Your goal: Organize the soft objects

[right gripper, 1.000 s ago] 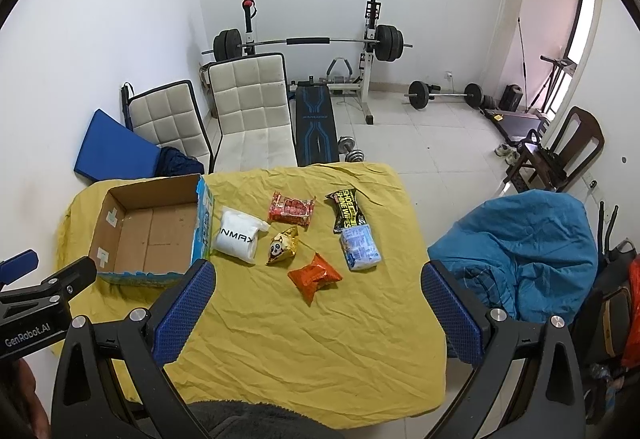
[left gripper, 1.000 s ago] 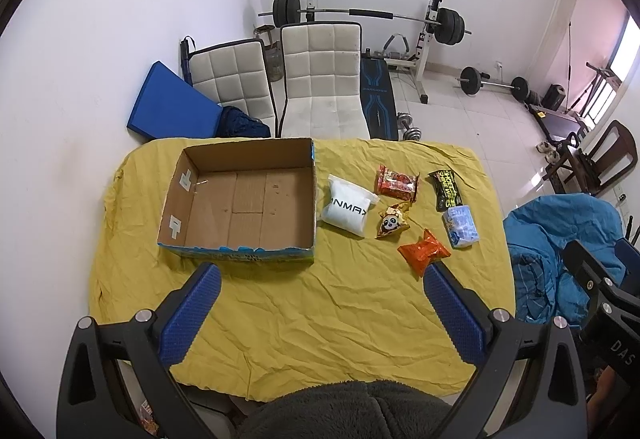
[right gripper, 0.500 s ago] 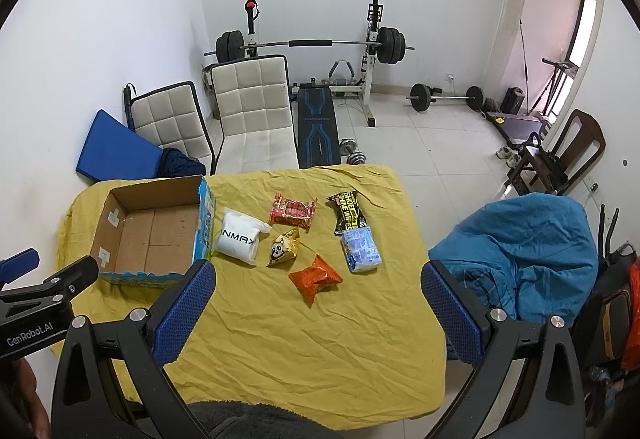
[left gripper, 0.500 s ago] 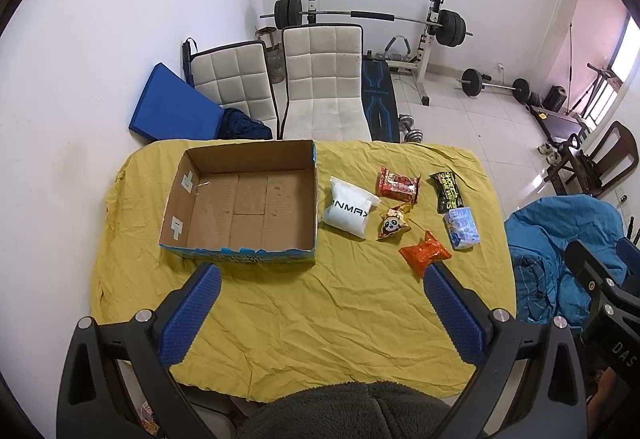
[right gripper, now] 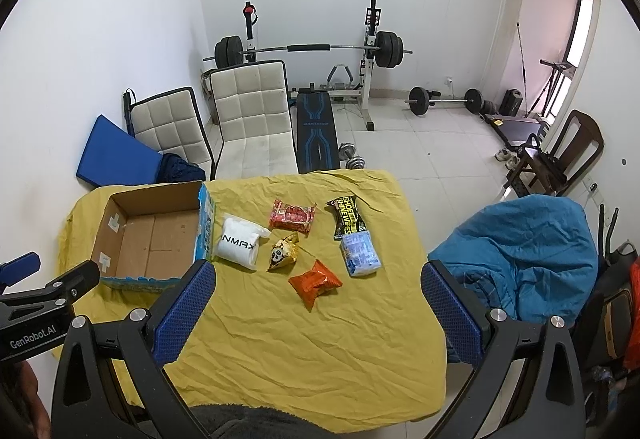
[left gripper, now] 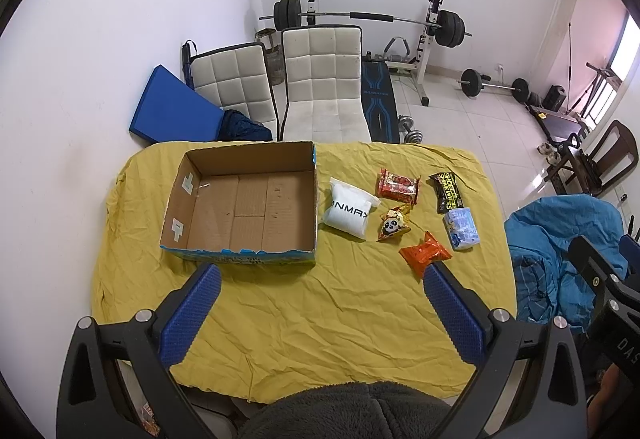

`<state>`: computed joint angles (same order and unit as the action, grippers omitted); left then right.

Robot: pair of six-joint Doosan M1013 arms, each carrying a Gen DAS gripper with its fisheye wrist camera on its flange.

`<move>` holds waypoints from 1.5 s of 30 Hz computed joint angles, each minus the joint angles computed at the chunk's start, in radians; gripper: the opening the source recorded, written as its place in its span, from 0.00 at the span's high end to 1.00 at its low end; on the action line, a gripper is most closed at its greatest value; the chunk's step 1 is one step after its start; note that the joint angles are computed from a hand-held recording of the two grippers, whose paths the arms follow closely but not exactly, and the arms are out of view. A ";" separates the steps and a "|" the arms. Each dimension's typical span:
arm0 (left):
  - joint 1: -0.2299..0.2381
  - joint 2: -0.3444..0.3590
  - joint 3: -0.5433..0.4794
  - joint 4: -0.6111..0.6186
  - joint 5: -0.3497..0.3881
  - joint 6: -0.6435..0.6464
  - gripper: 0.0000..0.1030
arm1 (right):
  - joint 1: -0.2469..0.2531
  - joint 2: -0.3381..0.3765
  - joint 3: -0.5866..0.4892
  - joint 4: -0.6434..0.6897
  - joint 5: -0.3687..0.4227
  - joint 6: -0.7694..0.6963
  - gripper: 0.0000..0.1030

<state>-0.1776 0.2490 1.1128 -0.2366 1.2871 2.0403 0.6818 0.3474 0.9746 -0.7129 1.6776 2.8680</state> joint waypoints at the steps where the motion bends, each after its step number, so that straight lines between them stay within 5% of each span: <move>1: 0.000 -0.002 0.003 0.000 -0.003 0.001 0.00 | 0.000 -0.001 0.000 -0.001 0.000 0.001 0.00; 34: -0.001 -0.005 0.000 0.007 -0.005 0.013 0.00 | 0.005 -0.019 0.026 -0.003 -0.030 0.022 0.00; 41: -0.040 0.016 0.008 0.036 -0.046 0.018 0.00 | -0.047 -0.050 0.107 0.072 -0.063 0.055 0.00; 45: -0.080 0.053 0.012 0.083 -0.057 0.010 0.00 | -0.121 -0.079 0.200 0.176 -0.105 0.049 0.00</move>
<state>-0.2573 0.3019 1.1251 -0.1536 1.2300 2.0507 0.5613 0.2683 1.1749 -0.5371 1.5726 2.9167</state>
